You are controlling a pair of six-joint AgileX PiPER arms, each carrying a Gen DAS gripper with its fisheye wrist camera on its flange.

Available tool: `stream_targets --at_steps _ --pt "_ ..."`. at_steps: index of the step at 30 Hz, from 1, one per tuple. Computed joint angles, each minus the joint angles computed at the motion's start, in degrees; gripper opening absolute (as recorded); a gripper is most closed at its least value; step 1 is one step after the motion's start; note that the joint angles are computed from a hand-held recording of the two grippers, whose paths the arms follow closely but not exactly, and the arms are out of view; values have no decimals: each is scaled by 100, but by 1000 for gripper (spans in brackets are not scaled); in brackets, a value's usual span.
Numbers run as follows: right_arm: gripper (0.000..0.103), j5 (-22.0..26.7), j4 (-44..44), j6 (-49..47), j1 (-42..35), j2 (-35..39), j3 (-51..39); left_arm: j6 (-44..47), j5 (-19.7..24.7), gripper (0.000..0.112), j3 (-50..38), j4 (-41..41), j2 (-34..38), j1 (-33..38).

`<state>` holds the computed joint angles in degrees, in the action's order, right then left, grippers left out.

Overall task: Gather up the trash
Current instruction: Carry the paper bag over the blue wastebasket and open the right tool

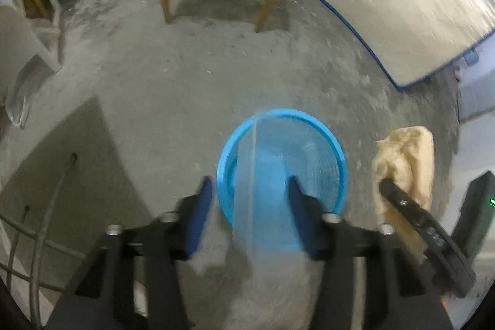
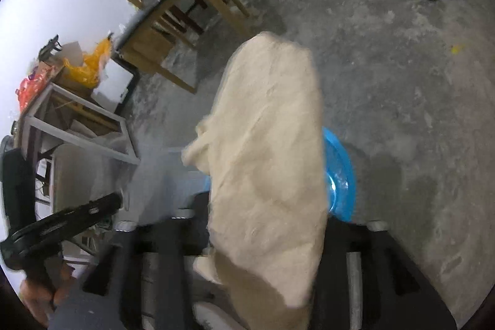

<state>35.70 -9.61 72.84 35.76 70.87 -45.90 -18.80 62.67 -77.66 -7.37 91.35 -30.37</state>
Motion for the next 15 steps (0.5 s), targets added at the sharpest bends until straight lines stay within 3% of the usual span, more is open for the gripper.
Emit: stream_targets --at_steps 2,7,15 --pt "56 -13 181 -355 -104 479 -138 48 11 57 -18 -164 -76 54" --pt "69 -170 572 -949 -250 1054 -287 315 194 64 -153 -347 -523 217" --pt "74 243 -51 -397 -41 1066 -551 275 516 69 -449 40 -1301 -67"
